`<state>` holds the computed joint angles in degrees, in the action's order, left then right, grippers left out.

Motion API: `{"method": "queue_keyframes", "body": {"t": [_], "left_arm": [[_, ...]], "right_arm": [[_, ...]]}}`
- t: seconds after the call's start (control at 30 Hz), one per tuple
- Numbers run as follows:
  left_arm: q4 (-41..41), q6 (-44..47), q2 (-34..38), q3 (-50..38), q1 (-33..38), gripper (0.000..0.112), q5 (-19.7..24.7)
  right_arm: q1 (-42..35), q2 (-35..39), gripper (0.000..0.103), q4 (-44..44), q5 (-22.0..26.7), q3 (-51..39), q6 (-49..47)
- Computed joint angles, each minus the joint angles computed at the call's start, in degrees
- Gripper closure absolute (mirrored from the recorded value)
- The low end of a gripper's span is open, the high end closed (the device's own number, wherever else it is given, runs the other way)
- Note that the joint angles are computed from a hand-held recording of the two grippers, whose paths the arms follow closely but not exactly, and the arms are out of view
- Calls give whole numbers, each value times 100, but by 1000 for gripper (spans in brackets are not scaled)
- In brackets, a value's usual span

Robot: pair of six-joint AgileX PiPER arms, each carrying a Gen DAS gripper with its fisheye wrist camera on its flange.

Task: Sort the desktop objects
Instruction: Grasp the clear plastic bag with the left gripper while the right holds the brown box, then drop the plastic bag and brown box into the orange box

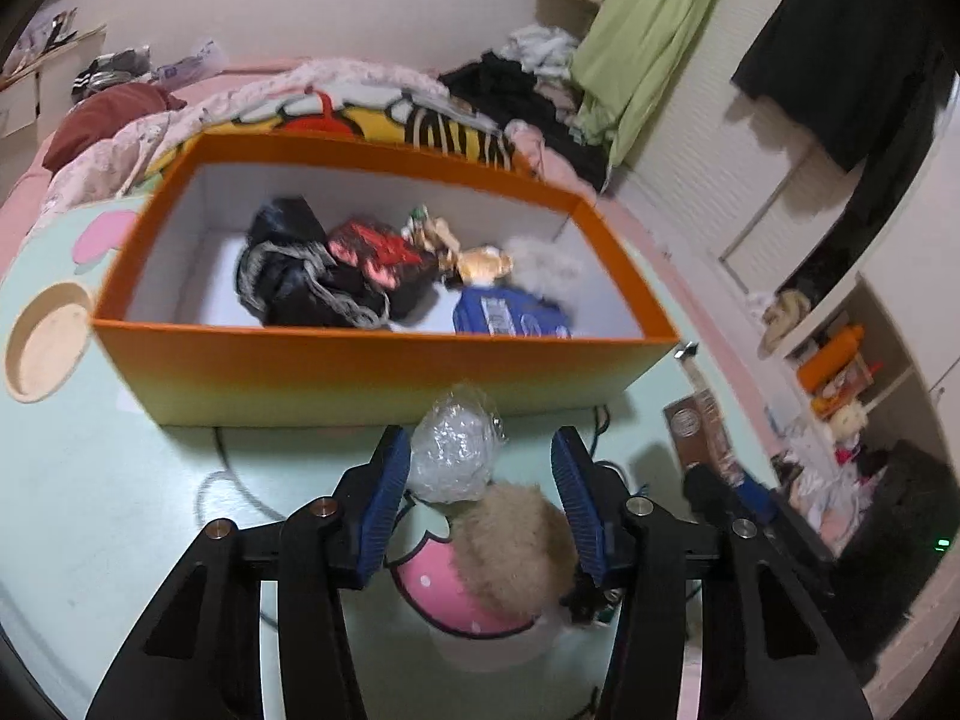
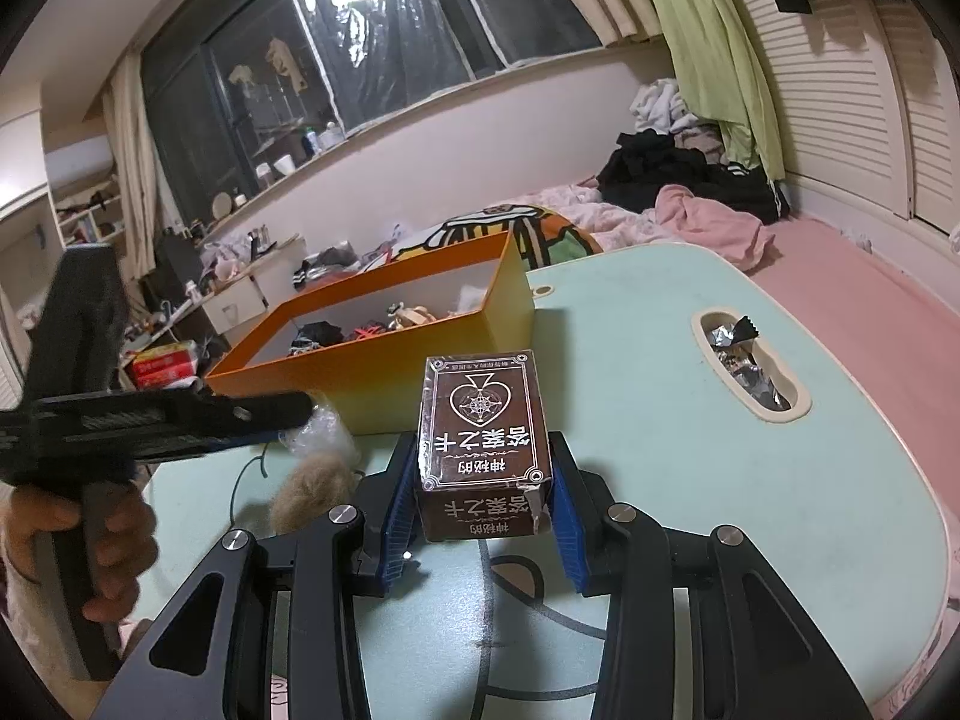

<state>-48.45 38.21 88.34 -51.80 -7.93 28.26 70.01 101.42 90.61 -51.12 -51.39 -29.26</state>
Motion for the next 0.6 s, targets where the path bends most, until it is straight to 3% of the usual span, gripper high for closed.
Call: {"method": "queue_keyframes", "body": {"t": [0.07, 0.1, 0.2, 0.37, 0.47, 0.6], "left_arm": [[75, -102, 325, -204, 3, 71, 170], [-120, 56, 498, -274, 88, 82, 323], [-1013, 810, 585, -169, 476, 82, 654], [-2343, 2342, -91, 644, 848, 83, 385], [-2529, 2647, -611, 885, 1048, 83, 304], [-2399, 2551, -1022, 683, 1352, 83, 531]], "right_arm": [[11, 2, 63, -2, -8, 4, 19], [6, 1, 63, 2, -10, -3, 8], [5, -5, 63, 9, -7, -6, -5], [8, 9, 63, -3, -25, -17, -23], [44, 55, 63, 66, -114, -127, -226], [53, -40, 63, 130, -254, -508, -903]]}}
